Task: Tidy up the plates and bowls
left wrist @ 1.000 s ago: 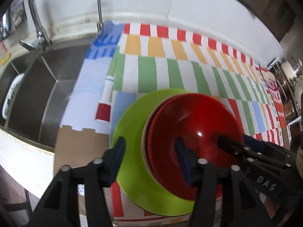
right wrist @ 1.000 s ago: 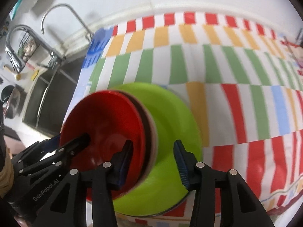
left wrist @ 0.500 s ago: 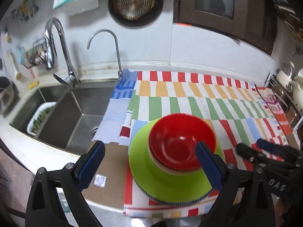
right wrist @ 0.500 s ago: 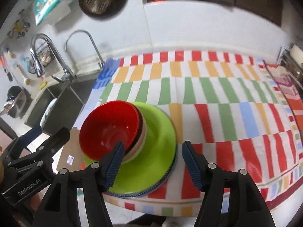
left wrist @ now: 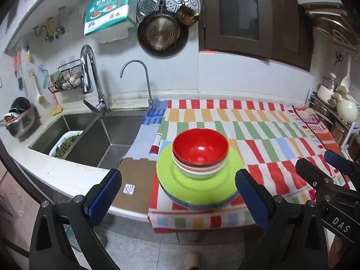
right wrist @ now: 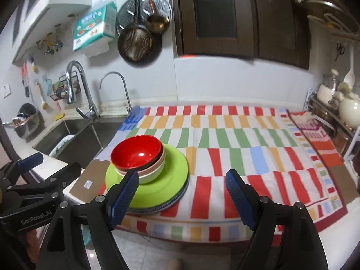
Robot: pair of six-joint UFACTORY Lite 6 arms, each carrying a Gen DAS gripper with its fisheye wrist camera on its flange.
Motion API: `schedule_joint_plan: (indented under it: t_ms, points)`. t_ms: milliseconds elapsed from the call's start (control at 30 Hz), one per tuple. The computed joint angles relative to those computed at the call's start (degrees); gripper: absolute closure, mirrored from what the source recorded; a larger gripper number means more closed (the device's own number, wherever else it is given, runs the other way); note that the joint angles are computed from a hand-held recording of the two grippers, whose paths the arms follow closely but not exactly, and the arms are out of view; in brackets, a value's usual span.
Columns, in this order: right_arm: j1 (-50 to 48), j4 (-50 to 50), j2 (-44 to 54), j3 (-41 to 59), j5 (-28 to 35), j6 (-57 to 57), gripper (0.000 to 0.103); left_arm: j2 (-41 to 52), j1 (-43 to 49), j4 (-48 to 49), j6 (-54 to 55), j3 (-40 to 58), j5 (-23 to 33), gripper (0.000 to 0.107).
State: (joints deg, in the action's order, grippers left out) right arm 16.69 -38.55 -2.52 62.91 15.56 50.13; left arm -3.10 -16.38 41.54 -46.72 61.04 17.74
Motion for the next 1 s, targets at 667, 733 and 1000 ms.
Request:
schedule_joint_plan:
  t_ms: [667,733,1000]
  points:
    - [9.7,-6.3,-31.4,-18.6,14.7,8.8,0.018,-24.9,-14.1,5.9,-9.1,-15.5,12.8,0.004]
    - [11.1,-7.2,-32.5,-19.0,16.2,9.9,0.018,-25.8,-14.6,6.7,-9.3,-15.9,13.4,0.004]
    - [14.0,-8.1,-34.9,-19.4,20.0,12.7,0.018,-28.2,-16.1,6.4,-8.0,-16.5,15.2,0.004]
